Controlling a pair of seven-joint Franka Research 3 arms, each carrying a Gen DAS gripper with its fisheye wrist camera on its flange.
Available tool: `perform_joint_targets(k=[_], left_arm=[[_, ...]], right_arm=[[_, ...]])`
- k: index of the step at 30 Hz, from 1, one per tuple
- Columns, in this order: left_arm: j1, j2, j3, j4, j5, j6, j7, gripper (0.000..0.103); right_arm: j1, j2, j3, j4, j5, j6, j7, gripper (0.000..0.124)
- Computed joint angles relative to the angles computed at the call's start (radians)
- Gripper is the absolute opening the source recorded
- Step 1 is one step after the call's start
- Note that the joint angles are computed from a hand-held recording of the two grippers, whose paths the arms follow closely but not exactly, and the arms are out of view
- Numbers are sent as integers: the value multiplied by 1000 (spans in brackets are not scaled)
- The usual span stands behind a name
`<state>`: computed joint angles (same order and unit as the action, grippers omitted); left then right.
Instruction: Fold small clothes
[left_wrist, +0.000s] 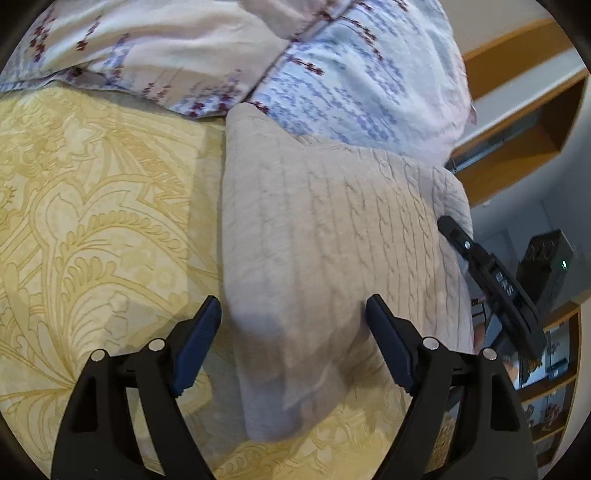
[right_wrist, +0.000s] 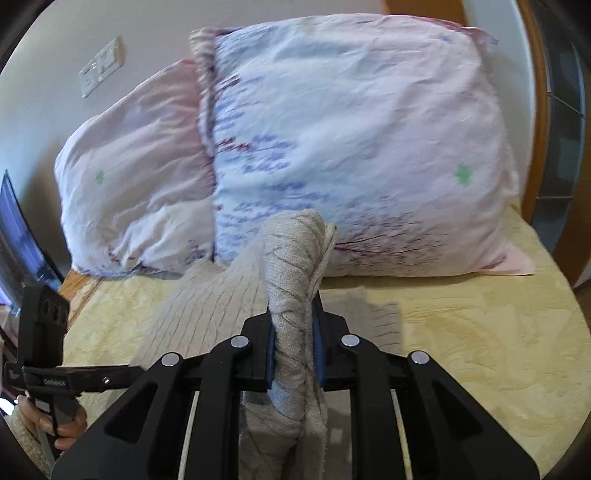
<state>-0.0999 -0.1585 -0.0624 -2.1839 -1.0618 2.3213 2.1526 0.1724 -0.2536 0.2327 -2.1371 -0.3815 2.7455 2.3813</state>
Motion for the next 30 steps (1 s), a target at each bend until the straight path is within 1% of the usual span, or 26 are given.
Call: perform_joint_targets(k=[2,3,5,6,7,9,10,12,13,14,15,16,17,18,19,20,22,25,28,29,30], left_arm=[[-4,-6,-1,-3,-5,-15,18,80],[-7,-5,-3,-3,-4,-19,22,80],[-12,-8,-8,-6,7,-22,24,80],[-15,-7,-10,-7,12,-23,25,80],[-17,-8,-11,-8,15,-27,26,79],[-21,-5,-12,-10,15,-36,23,78],[-21,-5,-10,-12,11,-41,23,77],[-19,-7,-6,-17,0,-54,21,73],[-17,-11,-4,-23,-6,-58,17,73],[-15,-17,-1,-28,-10,-62,17,72],[-13,-22,2,-34,-18,-69,21,71],[-12,-26,4,-38,-22,-71,23,70],[-11,-31,6,-43,-25,-72,24,70],[-10,-35,7,-47,-26,-74,25,70],[-10,-42,9,-54,-28,-77,27,70],[-9,-47,11,-60,-29,-78,28,70],[-10,-55,13,-70,-28,-81,25,69],[-12,-64,15,-83,-26,-83,17,65],[-16,-68,15,-91,-23,-85,8,58],[-18,-70,16,-96,-27,-87,10,52],[-19,-71,18,-99,-32,-89,13,42]], right_arm=[[-19,-16,4,-15,-27,-27,25,16],[-32,-15,7,-18,-40,-54,43,16],[-37,-10,0,-31,-42,-93,65,16],[-34,-5,-10,-39,-28,-108,65,16],[-21,12,-32,-44,18,-127,47,16],[2,22,-66,-63,94,-109,14,19],[-1,10,-70,-79,106,-95,30,23],[-21,-25,-62,-99,96,-92,76,44],[-34,-69,-60,-132,97,-75,110,51],[-35,-99,-64,-160,118,-50,114,60],[-28,-138,-76,-202,159,-10,105,63],[7,-191,-109,-259,240,33,68,63],[23,-217,-121,-287,283,49,41,63],[56,-254,-143,-328,338,71,7,63],[85,-290,-156,-365,380,86,-23,63],[99,-314,-156,-388,405,89,-42,63],[109,-359,-135,-428,434,90,-70,62],[117,-379,-98,-449,472,80,-104,58],[85,-376,-39,-451,485,62,-120,55],[73,-371,-23,-449,486,57,-122,48],[68,-364,-15,-449,490,56,-128,30]])
